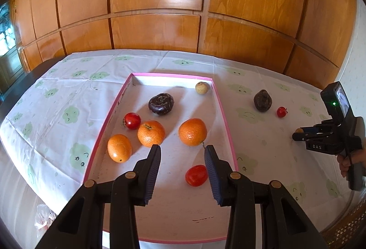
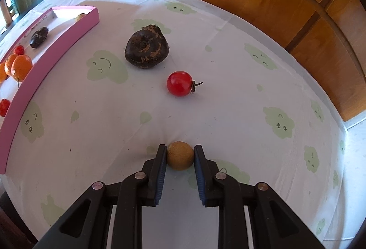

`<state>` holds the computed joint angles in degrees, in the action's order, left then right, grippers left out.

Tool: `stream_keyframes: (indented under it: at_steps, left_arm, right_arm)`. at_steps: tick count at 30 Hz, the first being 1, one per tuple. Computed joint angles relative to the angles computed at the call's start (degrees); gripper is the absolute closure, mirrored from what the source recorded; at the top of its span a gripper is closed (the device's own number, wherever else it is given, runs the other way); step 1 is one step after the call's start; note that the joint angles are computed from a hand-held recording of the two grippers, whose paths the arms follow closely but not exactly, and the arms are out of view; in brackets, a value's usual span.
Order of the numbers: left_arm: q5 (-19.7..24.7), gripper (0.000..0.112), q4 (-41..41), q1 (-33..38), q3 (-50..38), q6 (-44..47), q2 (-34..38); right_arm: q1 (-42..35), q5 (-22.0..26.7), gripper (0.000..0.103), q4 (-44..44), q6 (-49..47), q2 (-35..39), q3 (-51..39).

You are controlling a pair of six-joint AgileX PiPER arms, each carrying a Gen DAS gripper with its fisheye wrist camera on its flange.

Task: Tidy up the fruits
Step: 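Carry the tan fruit toward the pink tray with the right tool, then lower the tan fruit into the pink tray and open the right tool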

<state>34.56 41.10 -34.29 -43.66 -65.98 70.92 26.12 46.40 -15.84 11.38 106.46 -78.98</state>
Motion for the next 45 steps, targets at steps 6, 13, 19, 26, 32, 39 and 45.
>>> stream_keyframes:
  at_steps: [6,13,19,26,32,39,45]
  left_arm:
    - [-0.8,0.072,-0.4,1.5,1.3,0.4,-1.2]
    - [-2.0,0.072,-1.1,2.8,2.0,1.0,-1.4]
    - [-2.9,0.072,-2.3,4.5,2.6,1.9,-1.6]
    - [-4.1,0.072,-3.3,7.3,3.9,3.1,-2.3]
    - [-4.8,0.072,-4.4,9.5,4.5,3.9,-2.4]
    - [-4.4,0.072,-4.6,10.4,4.6,4.3,-2.8]
    - [-4.4,0.072,-5.2,11.2,4.6,5.1,-2.7]
  right_arm:
    - [0.7,-1.1,0.080,8.9,-1.6,-2.2,-2.5]
    - [5.3,-0.7,0.080,17.8,-5.7,0.5,-11.5]
    - [8.3,-0.6,0.080,21.5,-7.0,5.5,-20.2]
    - [11.0,-1.8,0.080,22.0,-7.1,8.4,-24.1]
    - [12.7,1.5,0.080,19.8,-5.3,13.6,-31.2]
    - [14.4,4.5,0.080,17.9,-3.3,18.6,-38.1]
    - [14.8,7.8,0.080,16.9,-1.6,22.6,-44.3]
